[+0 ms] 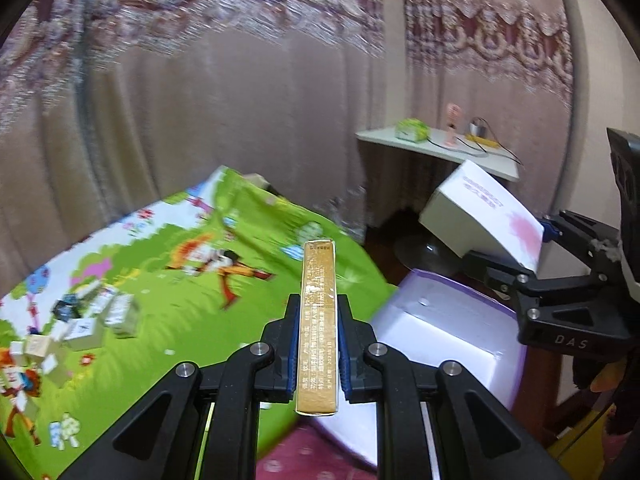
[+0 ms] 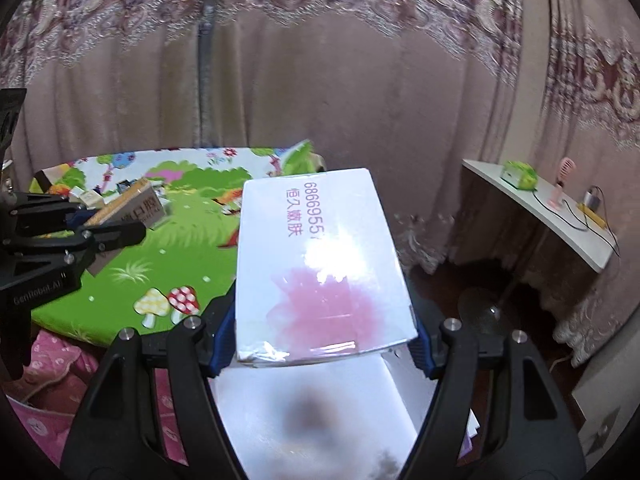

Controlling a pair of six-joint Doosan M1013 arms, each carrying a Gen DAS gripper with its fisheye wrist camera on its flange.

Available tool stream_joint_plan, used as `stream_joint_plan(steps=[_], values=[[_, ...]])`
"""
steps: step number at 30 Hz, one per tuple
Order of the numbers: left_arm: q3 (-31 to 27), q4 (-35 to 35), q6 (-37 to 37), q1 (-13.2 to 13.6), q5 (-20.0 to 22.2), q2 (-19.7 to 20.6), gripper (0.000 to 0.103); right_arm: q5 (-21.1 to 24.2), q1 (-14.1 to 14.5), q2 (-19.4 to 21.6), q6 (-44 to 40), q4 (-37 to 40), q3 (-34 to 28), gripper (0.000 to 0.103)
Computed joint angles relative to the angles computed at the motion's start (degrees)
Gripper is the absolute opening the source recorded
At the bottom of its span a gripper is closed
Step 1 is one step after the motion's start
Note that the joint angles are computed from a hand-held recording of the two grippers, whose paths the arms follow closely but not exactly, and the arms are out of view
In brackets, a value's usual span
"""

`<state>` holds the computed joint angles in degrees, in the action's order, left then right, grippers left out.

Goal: Organize rigid objects
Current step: 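Carry both held boxes over to the white storage box on the floor, then open both grippers to drop the boxes into the storage box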

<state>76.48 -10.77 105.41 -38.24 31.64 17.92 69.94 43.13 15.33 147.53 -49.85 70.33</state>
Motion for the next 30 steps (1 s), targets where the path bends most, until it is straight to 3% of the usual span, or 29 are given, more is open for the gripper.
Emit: stream_joint_plan(steps=[11,19,24,26,28,30], values=[[-0.9,0.6,2.7,-3.1,2.5,2.4,0.016,3.7,-0.6,-2.7,3.9,1.0,4.5,0.072],[-2.5,-0.8,2.7,-3.9,6.5,4.4,0.017,5.0,-1.1,-4.3,6.7,2.6,7.5,0.072],[-2.4,-11.3,9.8,-2.6,7.5,4.6,0.019,5.3,-1.6,-4.6,7.2,3.8,8.1,0.073],[-2.4,-11.4,10.8,-2.7,7.8,4.7,0.043,5.6,-1.8,-4.3,6.9,4.4,7.7,0.073],[-1.5,-12.6,11.9,-2.3,6.6,4.3,0.063,6.3,-2.0,-3.9,6.8,5.5,7.1,0.081],[-1.2,-12.2,11.1,-2.0,5.9,4.4,0.077,6.3,-2.2,-3.6,6.7,5.9,6.8,0.086]])
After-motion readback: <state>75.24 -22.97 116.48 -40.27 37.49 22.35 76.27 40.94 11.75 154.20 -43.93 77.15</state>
